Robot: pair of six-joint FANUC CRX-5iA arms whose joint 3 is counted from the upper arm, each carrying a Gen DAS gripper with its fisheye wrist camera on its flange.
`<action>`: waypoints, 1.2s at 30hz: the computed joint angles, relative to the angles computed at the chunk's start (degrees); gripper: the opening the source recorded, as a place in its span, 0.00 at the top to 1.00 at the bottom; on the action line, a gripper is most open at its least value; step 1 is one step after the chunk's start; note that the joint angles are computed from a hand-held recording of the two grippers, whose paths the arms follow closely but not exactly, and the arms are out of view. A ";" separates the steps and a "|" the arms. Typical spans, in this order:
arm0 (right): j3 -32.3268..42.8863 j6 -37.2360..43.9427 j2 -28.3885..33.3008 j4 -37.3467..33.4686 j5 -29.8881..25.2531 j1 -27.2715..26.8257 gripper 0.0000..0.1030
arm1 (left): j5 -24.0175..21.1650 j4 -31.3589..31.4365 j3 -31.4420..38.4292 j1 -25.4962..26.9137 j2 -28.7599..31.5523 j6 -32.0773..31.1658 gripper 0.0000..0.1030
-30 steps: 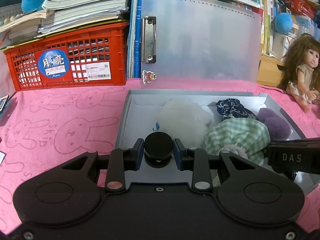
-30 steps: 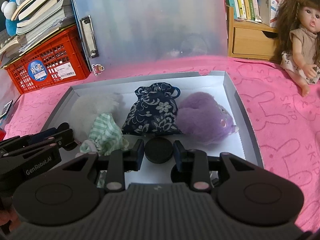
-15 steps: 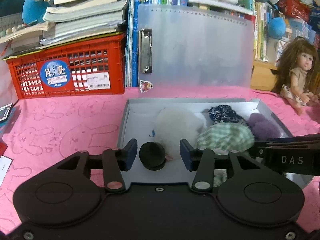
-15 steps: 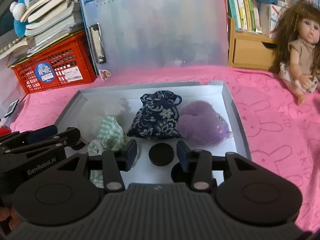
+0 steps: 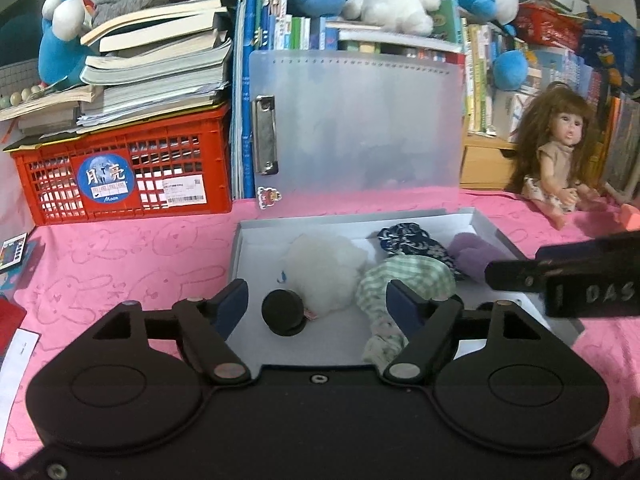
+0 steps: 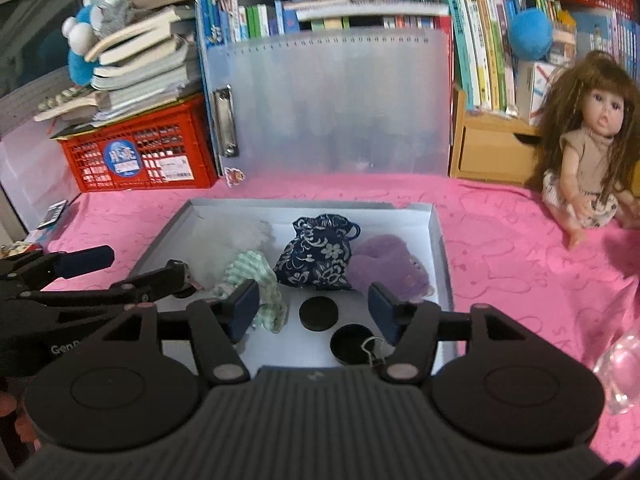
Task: Organize objects
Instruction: 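Open left tool releasing its disc while right tool releases its disc in box, then move left tool to red knitted plush while right tool moves to pale pink bow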
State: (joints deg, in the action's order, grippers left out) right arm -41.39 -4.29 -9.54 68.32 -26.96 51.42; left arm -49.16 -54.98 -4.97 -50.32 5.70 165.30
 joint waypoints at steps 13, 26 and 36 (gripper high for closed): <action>-5.42 0.44 -8.42 1.67 -5.33 4.83 0.17 | 0.38 -1.73 -5.03 -5.50 -5.29 3.77 0.22; -12.81 -12.24 -12.39 5.48 -15.08 13.86 0.16 | -2.67 -4.21 -8.28 -13.50 -7.58 8.95 0.20; -15.67 -16.48 -13.58 1.78 -22.14 21.52 0.16 | -4.46 -4.12 -9.27 -18.35 -6.57 11.61 0.19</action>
State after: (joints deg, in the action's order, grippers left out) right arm -57.07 -20.77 -23.11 70.10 -49.10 72.94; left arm -53.61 -59.09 -14.24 -68.67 -0.87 176.91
